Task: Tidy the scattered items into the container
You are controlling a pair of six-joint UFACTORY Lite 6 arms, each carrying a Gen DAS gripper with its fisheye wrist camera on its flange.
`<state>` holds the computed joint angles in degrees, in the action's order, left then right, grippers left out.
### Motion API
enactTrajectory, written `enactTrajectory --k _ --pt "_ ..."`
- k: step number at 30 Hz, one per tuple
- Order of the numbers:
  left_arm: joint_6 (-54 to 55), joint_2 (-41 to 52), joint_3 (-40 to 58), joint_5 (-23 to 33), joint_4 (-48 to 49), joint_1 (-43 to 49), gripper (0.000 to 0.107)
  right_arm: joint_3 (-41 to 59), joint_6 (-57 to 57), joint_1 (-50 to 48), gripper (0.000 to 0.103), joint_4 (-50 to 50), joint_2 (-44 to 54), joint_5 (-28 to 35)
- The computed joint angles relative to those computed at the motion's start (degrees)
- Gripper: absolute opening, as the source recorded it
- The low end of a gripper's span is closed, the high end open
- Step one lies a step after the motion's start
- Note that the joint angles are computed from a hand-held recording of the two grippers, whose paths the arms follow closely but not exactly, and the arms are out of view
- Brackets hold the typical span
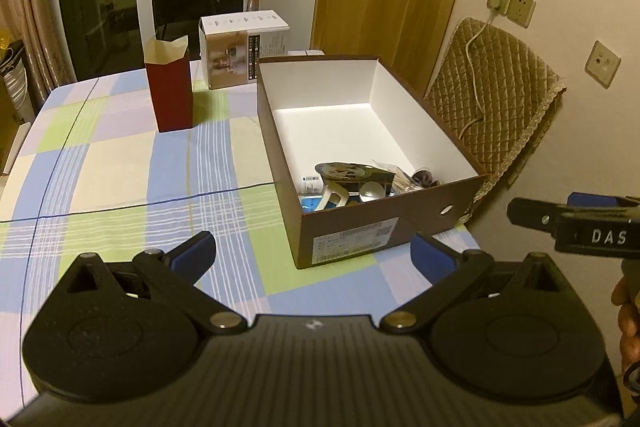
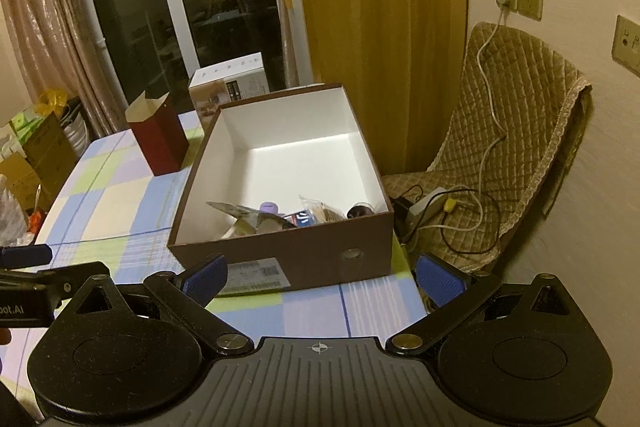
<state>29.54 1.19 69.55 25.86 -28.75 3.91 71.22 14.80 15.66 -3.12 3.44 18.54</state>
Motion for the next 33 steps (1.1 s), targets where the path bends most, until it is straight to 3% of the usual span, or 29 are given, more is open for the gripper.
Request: enactTrajectory --k 14,33 --pt "-9.7 -9.7 -4.0 1.4 8.0 -2.7 0.102 -3.8 3.8 1.9 0.103 -3.8 -8.8 3.0" --pt "-14.4 -15.3 -7.2 1.2 12.3 -4.4 0.102 -7.0 7.0 3.5 0.103 -6.8 -13.9 4.5"
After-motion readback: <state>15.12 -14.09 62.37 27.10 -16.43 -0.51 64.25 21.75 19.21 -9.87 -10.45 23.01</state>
